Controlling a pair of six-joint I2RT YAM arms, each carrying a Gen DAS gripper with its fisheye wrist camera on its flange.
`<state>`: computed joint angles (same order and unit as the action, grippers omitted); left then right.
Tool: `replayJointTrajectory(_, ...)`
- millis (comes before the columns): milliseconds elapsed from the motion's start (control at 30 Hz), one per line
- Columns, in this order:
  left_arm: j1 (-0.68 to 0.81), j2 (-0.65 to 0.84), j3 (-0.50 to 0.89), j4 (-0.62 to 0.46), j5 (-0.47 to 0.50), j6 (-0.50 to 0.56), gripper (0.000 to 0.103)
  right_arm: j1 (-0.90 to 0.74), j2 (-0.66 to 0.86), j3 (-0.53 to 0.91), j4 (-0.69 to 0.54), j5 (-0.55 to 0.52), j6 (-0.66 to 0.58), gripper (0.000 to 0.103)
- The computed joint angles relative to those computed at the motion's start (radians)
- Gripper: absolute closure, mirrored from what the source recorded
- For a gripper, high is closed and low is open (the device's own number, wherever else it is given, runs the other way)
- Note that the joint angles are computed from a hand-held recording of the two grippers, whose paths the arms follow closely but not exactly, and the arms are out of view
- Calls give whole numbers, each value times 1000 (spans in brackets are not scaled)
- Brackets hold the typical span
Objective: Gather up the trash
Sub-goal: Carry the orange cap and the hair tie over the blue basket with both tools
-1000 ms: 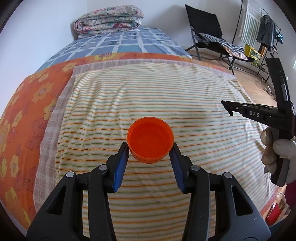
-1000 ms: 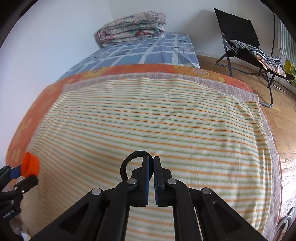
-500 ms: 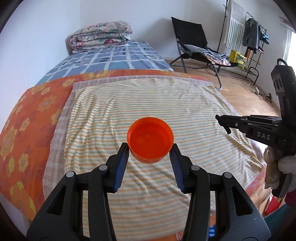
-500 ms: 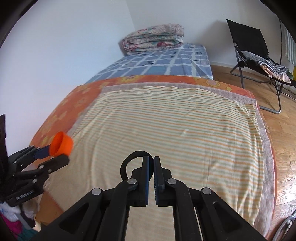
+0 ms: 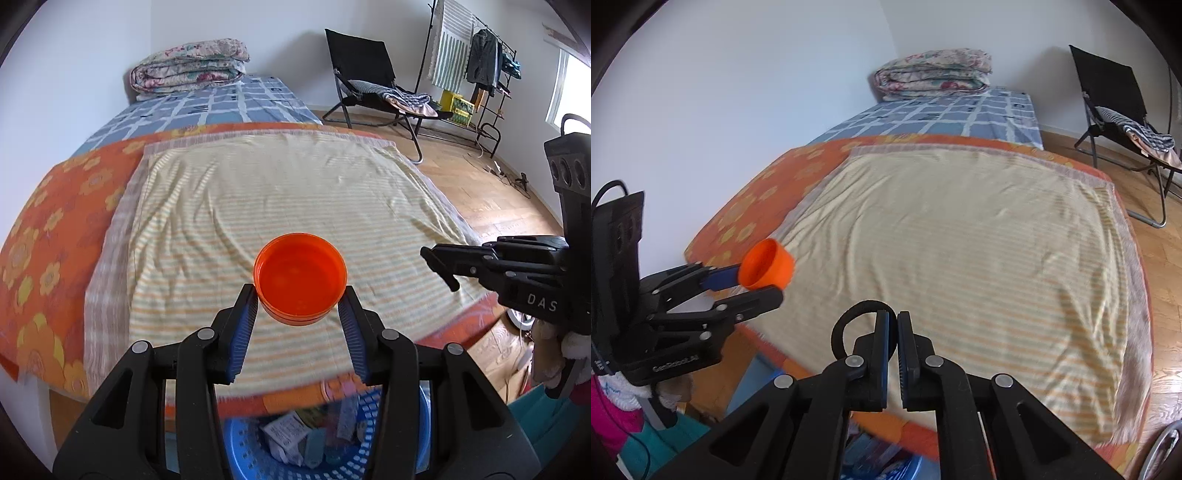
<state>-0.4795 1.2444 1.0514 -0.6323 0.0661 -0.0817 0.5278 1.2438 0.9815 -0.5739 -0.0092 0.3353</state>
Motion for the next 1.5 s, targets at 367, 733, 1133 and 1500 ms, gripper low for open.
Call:
replayJointTrajectory(367,-28,-170,-158,-45,4,-47,57,167,-158,-155,-22,51,130,101)
replayJointTrajectory(733,-68,-277,-279,-81,-6,-73,57,261,-216,-258,-14,59,209,101)
replayJointTrajectory(1133,-139,-295,-372,-82,-28,-108,57,347,-151,-311,27,68,260,101)
replayJointTrajectory(1500,-128,-266,-411,-61,-23,-106,57,346,-71,-346,84,27,277,98)
